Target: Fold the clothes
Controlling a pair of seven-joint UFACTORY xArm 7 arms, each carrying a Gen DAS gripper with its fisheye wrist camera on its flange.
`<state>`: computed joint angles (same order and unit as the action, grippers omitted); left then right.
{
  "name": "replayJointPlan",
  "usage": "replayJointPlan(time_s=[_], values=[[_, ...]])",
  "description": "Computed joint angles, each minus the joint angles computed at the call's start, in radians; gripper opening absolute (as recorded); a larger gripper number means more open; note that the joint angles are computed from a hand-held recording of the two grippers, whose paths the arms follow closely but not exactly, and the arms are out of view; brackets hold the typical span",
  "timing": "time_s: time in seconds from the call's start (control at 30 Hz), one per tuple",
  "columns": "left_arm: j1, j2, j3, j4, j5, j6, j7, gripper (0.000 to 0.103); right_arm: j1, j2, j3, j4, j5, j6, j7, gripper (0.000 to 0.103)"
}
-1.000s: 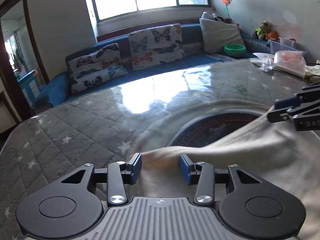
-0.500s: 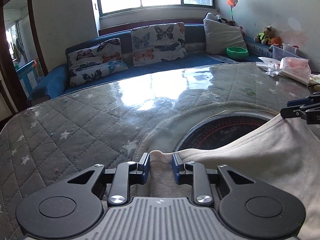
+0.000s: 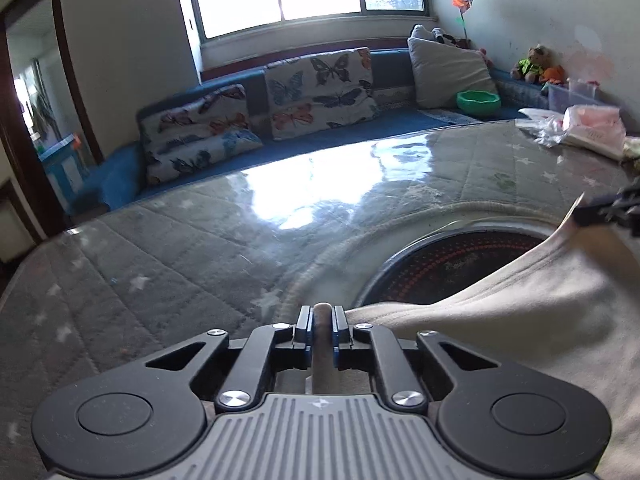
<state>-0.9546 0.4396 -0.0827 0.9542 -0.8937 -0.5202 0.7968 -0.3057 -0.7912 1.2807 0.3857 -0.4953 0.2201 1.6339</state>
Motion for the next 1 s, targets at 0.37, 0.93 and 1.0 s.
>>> replayJointPlan(time_s=[0.37,0.93,1.0], values=[[0.025,0.027,-0.034,-0.001,-0.003,-0.071,0.026,0.009,0.26,-0.078,-0.074,-0.018,-0.058,-0.164,-0.21,0.006],[0.036,0.016,-0.072,-0.006,0.01,-0.131,0.013,0.009,0.283,-0.139,-0.143,-0.029,0.005,0.241,-0.125,0.006],[0.053,0.01,-0.084,-0.021,0.055,-0.14,-0.02,0.009,0.225,-0.082,-0.104,0.001,-0.011,0.262,-0.093,0.007]])
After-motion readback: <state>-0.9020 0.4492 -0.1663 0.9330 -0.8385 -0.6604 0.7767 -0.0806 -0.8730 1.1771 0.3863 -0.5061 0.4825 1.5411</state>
